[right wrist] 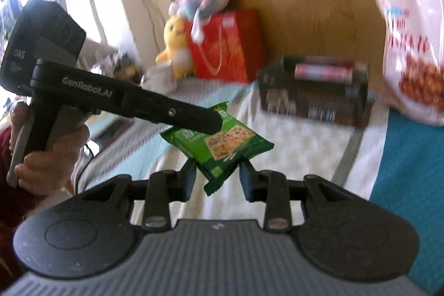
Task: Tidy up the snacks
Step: 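Lift the green cracker packet with the right tool toward the black box, then lower the green cracker packet into the black box and open the right tool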
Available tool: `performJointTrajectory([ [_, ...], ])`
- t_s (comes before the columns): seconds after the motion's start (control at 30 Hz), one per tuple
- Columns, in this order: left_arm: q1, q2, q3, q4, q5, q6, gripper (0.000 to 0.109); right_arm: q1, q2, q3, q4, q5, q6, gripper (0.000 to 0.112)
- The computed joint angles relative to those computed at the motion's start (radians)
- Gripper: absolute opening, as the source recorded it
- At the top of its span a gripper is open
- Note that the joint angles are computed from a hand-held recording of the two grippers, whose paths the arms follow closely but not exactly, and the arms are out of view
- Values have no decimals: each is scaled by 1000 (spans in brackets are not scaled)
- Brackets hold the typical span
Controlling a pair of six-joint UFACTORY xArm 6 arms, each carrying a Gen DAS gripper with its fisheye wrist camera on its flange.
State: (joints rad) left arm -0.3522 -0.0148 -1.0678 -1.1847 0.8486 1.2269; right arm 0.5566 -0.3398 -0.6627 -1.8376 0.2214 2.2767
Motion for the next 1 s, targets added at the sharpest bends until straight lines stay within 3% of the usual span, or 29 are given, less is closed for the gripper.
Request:
performJointTrajectory([
  [0.23, -65, 110, -266, -52, -76, -24, 40, -176, 23, -157, -14, -113, -113, 36],
  [0.4, -108, 293, -522, 1, -128, -125, 40, -278, 100, -273, -20, -151, -219, 36],
  [0.57, -141, 517, -762, 115, -150, -277, 40, -359, 228, -384, -203, -197, -43, 36],
  [0.73, -141, 733, -983, 244, -94, -447, 40, -413, 378, -491, -391, -269, 160, 36],
  [0.9, -140, 850, -1090, 320, -69, -533, 40, -414, 491, -581, -619, -323, 387, 36],
  [1.0, -132, 909, -1156, 345, -30, -573, 40, -427, 527, -601, -573, -330, 327, 36],
])
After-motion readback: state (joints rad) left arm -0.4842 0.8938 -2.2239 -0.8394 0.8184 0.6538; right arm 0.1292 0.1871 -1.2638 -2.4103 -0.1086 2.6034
